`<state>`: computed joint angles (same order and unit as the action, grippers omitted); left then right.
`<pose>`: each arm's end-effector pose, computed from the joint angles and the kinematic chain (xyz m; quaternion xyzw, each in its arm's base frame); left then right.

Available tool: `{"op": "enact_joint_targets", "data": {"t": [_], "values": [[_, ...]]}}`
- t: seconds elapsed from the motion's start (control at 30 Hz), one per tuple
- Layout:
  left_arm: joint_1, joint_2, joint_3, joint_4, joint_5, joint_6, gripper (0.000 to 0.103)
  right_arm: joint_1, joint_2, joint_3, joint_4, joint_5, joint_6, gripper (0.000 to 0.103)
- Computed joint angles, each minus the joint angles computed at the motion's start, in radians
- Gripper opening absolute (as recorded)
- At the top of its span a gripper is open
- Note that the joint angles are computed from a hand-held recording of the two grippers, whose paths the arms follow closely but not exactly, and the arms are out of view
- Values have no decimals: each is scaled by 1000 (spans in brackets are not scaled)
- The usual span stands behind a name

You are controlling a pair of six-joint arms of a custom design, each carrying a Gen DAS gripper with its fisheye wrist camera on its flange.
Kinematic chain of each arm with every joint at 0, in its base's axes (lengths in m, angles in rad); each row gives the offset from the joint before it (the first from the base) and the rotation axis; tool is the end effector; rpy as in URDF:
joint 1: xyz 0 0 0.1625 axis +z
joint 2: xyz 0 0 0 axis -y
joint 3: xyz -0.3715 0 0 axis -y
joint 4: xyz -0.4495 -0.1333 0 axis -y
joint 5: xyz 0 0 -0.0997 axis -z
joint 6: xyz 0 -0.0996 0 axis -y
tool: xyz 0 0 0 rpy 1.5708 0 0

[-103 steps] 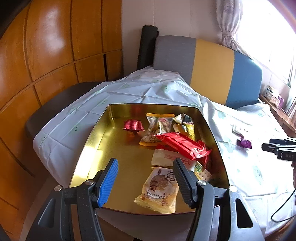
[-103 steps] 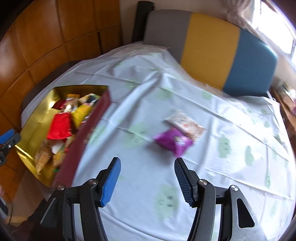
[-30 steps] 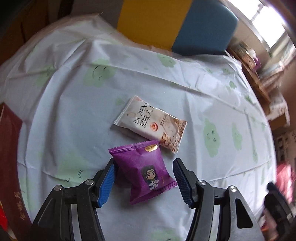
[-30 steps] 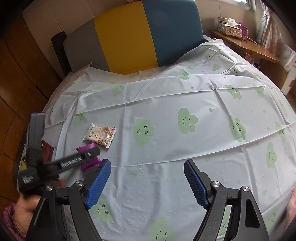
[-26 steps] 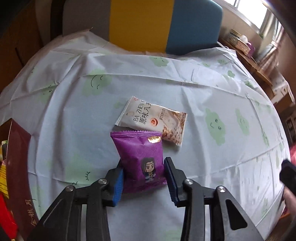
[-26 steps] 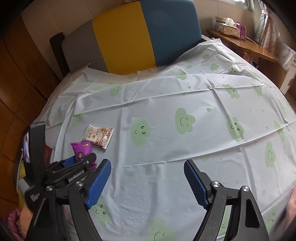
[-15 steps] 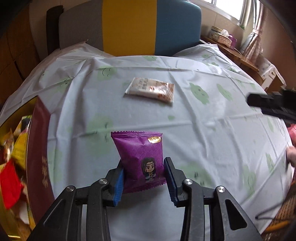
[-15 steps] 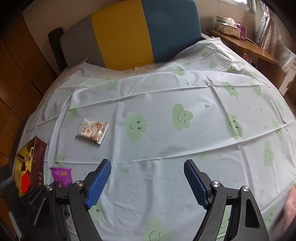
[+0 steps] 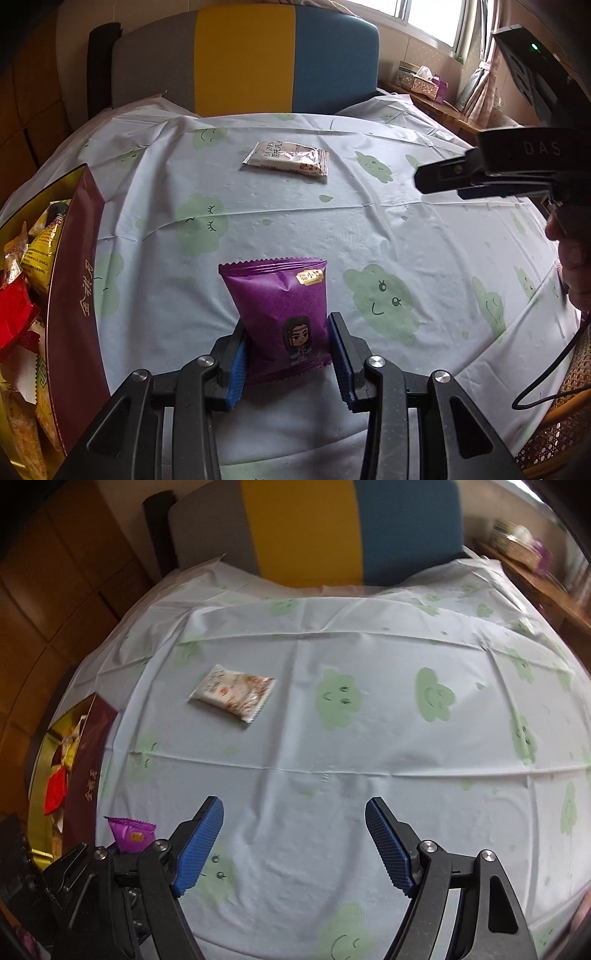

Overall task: Organize snacks
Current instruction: 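Lift the purple pack with left while right grasps the white BA ZHEN pouch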

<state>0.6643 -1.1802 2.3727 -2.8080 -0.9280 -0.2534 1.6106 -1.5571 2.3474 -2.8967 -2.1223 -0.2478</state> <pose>-0.2043 -0.4051 0.0131 0.2976 0.9007 -0.1908 0.2526 0.0990 -0.4468 0.1925 0.0617 -0.9287 0.2260 0.2876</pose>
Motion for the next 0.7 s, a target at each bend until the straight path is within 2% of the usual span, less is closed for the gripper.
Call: {"op": "enact_joint_targets", "data": {"t": [0.2,0.37,0.43,0.57,0.7], "values": [[17,-13,21,-62,-38,16,41,51,182,-157,5,0,-109,80],[28,-19,29,-86,-61,24,41,68,354,-313,15,-61,-205,80],[30,-17,31,-98,-63,29,41,64,394,-361,36,-56,-228,80],[32,-15,36,-117,-65,32,41,63,468,-436,78,-94,-269,80],[30,-15,41,-126,-67,34,41,47,496,-466,146,-101,-250,79]]}}
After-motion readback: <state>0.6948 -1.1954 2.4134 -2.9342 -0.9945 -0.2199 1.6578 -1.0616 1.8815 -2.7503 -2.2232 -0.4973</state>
